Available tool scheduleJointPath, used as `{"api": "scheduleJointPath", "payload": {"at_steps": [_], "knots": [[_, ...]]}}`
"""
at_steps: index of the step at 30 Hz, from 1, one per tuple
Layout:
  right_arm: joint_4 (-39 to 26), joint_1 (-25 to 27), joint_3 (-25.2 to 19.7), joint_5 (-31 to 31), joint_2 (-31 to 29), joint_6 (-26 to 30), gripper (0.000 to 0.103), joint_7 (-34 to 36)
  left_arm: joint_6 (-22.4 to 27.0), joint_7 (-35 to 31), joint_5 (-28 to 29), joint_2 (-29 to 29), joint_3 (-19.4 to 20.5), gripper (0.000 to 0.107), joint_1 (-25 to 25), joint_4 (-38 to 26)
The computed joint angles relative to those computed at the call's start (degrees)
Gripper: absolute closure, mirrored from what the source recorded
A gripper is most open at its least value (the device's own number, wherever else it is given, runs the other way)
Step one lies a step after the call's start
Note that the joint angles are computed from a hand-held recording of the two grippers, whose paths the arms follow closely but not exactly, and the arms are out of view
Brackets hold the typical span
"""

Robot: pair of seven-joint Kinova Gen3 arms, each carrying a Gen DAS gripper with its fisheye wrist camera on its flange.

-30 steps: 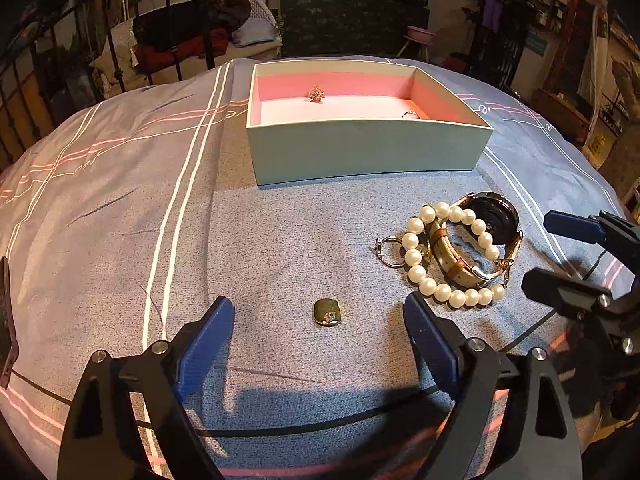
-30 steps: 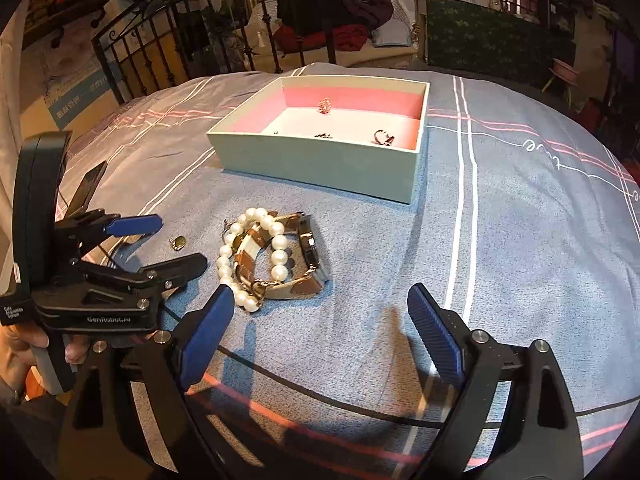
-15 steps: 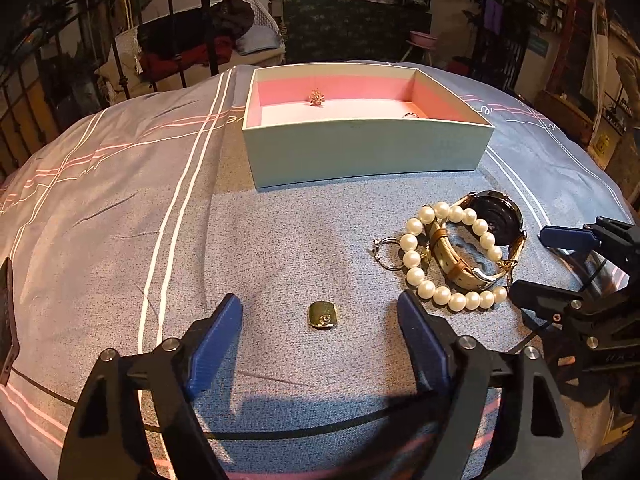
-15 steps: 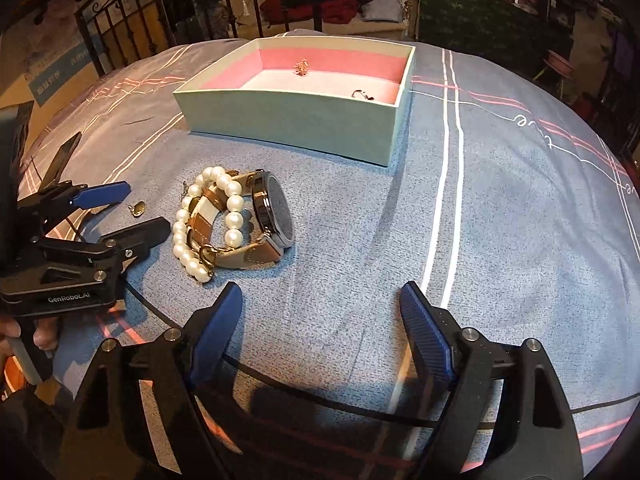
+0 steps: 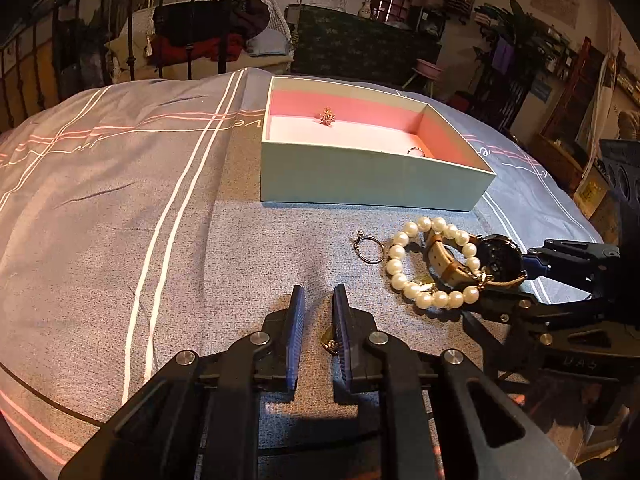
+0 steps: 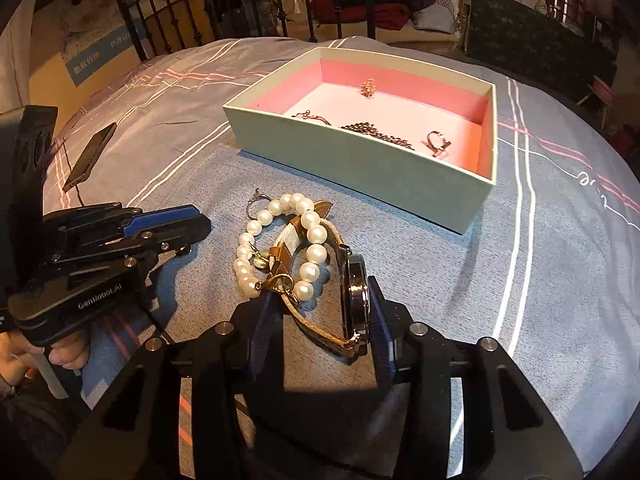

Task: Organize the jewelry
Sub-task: 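Lift the gold watch with the right tool, lower it into the green box and open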

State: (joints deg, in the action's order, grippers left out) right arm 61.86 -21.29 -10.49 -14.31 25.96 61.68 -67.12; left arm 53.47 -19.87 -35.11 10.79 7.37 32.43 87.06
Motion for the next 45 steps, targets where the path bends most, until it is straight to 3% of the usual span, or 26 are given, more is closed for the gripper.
{"api": "scheduleJointPath", "payload": {"at_steps": [8,16,20,24,28,34,40,45], "knots": [[7.01,-0.27,0.77,3.13,-4.88,-8.42,0.060,-0.61,-2.03,1.84,-1.10,-0.36,-0.12,0.092,0.10,1.54],[2.19,2.27,0.12,-0.41,-2.52,-6.16,0.061,-0.69,0.81,-0.15,-0.78,0.42,0.10,0.094,0.42,-0.64],[4.37,2.80,0.31,-0.93,-3.84,-7.40,0.061,-1.40,1.50,-0.87,-0.72,0.22,0.10,0.096,0.57,-0.85],[5.89,6.74,-1.52,-7.46,-4.88,-8.08,0.061,0.81,0.13,0.84,-0.53,-1.21,0.29,0.098,-0.32,-0.09],[8.27,7.25,-1.70,-8.94,-7.28,-11.25,0.061,3.68,3.39,0.50,-4.09,-0.16,0.37,0.098,1.36,-2.57],[8.40,7.67,-1.60,-11.21,-7.63,-11.65,0.061,5.43,4.14,-1.77,-6.18,0.78,0.57,0.098,2.39,-5.73],[6.89,8.21,-1.95,-13.25,-7.07,-12.33,0.061,7.04,2.74,-7.34,-1.27,0.87,-0.24,0.098,-0.19,-9.27],[1.37,7.91,-2.53,-14.23,-4.14,-11.35,0.061,7.55,2.43,-11.53,2.58,1.61,-1.53,0.098,-2.87,-13.63]]}}
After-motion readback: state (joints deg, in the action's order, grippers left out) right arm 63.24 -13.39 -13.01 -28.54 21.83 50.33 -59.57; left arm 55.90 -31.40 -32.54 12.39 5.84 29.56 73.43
